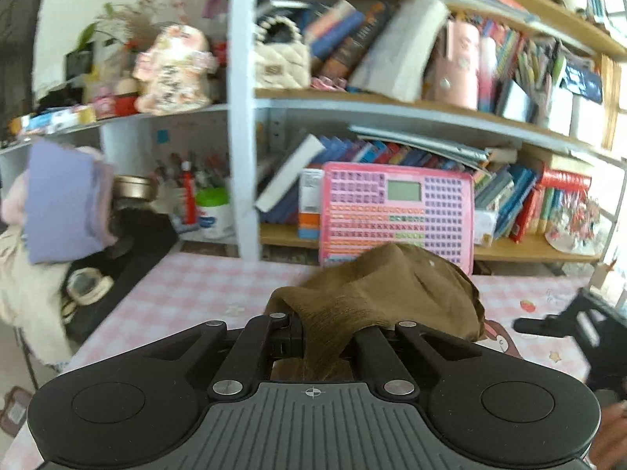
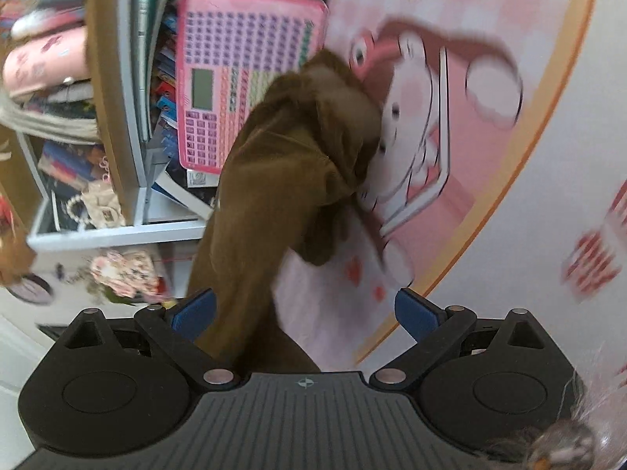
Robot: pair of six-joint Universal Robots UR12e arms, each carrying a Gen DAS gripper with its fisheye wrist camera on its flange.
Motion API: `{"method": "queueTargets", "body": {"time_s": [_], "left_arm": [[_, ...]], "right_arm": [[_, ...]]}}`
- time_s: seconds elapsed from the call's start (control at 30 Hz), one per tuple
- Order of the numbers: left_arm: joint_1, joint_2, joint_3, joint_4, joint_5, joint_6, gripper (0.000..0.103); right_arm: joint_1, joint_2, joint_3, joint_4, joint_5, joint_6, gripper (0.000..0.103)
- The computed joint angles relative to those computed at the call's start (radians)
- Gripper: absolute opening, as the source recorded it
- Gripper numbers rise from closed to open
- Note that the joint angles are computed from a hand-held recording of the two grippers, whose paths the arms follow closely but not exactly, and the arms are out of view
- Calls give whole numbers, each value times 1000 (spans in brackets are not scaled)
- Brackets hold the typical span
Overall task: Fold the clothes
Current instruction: 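Grasp the brown skirt with both grippers and lift it off the mat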
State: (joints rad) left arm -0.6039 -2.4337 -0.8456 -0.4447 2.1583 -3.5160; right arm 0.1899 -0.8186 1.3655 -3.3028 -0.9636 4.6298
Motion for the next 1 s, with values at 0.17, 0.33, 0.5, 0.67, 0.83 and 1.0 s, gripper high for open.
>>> {"method": "queueTargets", "body": {"time_s": [0.17,0.33,0.5,0.67,0.83,1.0], "left_arm": [[-3,48,-68,100,35,3,1],[-3,72,-97,171,38,32,1],[7,108,-147,212,7,15,1],[27,149,-218,213,-25,-19,1],[59,202,-305,152,-68,-110,1],[89,228,-366,106,-164,-116,1]], "right_arm": [[10,57,-52,-72,-24,198,98],[32,119,-128,-132,-24,336,98],[63,156,-148,-200,-40,489,98],[82,154,-121,-256,-105,577,91],[83,109,-55,-295,-298,561,35],[90,67,-38,-283,-427,386,5]]}}
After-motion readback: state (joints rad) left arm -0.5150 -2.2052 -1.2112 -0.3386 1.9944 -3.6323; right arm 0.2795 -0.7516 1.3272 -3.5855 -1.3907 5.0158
